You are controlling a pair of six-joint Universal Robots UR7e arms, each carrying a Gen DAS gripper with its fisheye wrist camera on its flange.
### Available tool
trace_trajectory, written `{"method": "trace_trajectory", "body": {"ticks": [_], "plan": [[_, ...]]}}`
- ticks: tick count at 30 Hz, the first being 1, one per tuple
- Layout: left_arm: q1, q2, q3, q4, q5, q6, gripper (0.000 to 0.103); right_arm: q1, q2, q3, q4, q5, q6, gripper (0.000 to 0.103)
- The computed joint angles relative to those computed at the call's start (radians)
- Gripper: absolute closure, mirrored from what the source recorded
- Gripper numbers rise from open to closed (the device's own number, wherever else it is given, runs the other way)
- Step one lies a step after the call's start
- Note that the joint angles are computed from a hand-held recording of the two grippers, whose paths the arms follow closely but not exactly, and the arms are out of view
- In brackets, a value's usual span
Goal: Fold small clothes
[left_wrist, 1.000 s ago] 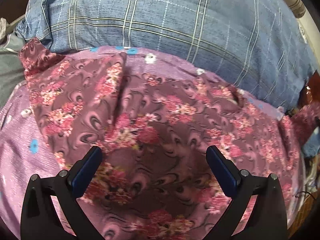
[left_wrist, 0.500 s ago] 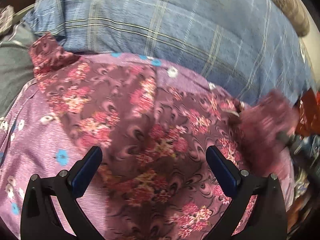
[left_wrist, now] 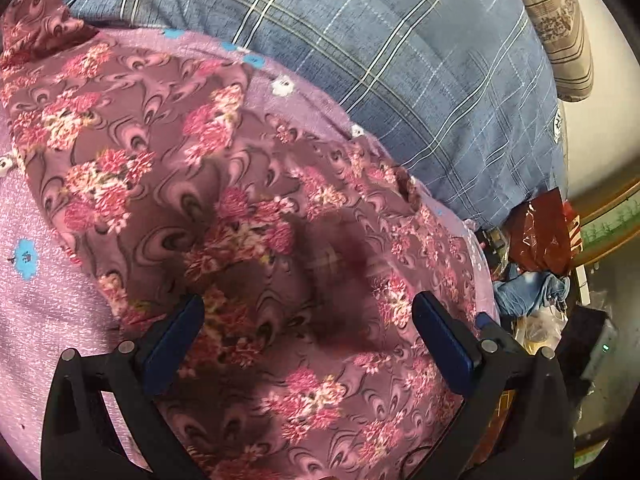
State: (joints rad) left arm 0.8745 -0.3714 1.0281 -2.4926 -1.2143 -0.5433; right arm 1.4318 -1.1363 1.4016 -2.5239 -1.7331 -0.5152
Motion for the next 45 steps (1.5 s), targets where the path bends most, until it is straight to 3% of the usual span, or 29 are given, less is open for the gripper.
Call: {"method": "trace_trajectory", "body": {"ticks": [4,9,10,11,12,13,14,15,17,18,21,23,25,28,31,32,37,39,45], "plan": [[0.002,0.033,-0.053,0.056,-0.028,-0.015,0.0,-0.074,-0.035,-0.013,-0.13,-0.084,0.09,0.052],[-0.019,0.097,-0.128,0.134,0.112,0.008,0.004,-0.173,-0.025,-0.097,-0.088,-0.074,0.249,0.051],[-0.024,0.103,-0.129,0.118,0.129,0.016,0.024,-0.184,-0.014,-0.115,-0.074,-0.068,0.269,0.051],[-0.027,0.112,-0.138,0.112,0.142,0.028,0.052,-0.196,-0.004,-0.129,-0.066,-0.063,0.288,0.051],[-0.03,0.118,-0.149,0.115,0.152,0.045,0.068,-0.207,0.0,-0.131,-0.063,-0.05,0.304,0.052],[-0.031,0.117,-0.147,0.104,0.155,0.052,0.093,-0.219,0.007,-0.142,-0.047,-0.012,0.322,0.056],[-0.029,0.111,-0.136,0.081,0.147,0.051,0.093,-0.224,0.008,-0.146,-0.043,0.021,0.319,0.08],[-0.026,0.095,-0.108,0.024,0.139,0.044,0.093,-0.225,0.004,-0.145,-0.034,0.043,0.312,0.098],[-0.025,0.076,-0.074,-0.041,0.156,0.035,0.093,-0.219,-0.015,-0.13,-0.057,0.104,0.271,0.098],[-0.027,0.07,-0.07,-0.029,0.203,0.006,0.093,-0.21,-0.033,-0.108,-0.099,0.133,0.233,0.098],[-0.025,0.084,-0.122,0.169,0.337,-0.091,0.091,-0.195,-0.042,-0.086,-0.148,0.103,0.183,0.102],[-0.012,0.08,-0.13,0.208,0.3,-0.122,0.089,-0.184,-0.013,-0.117,-0.111,-0.029,0.186,0.102],[-0.005,0.043,-0.084,0.148,0.258,-0.143,0.089,-0.189,0.008,-0.142,-0.042,-0.133,0.243,0.102],[-0.021,-0.004,0.016,-0.03,0.333,-0.15,0.087,-0.188,-0.024,-0.095,-0.113,-0.08,0.256,0.096],[-0.026,-0.002,0.025,-0.101,0.321,-0.099,0.068,-0.141,-0.029,-0.079,-0.161,-0.032,0.188,0.095],[-0.027,0.009,0.011,-0.088,0.313,-0.09,0.063,-0.121,-0.023,-0.082,-0.162,-0.029,0.157,0.094],[-0.017,0.098,-0.132,0.178,0.327,-0.091,0.062,-0.043,0.061,-0.129,-0.087,-0.049,0.067,0.092],[-0.03,0.104,-0.132,0.17,0.37,-0.061,0.06,-0.025,0.098,-0.141,-0.064,-0.063,0.048,0.092],[-0.002,0.012,-0.033,0.075,0.273,-0.137,0.06,0.035,0.205,-0.204,0.007,-0.096,0.009,0.092]]}}
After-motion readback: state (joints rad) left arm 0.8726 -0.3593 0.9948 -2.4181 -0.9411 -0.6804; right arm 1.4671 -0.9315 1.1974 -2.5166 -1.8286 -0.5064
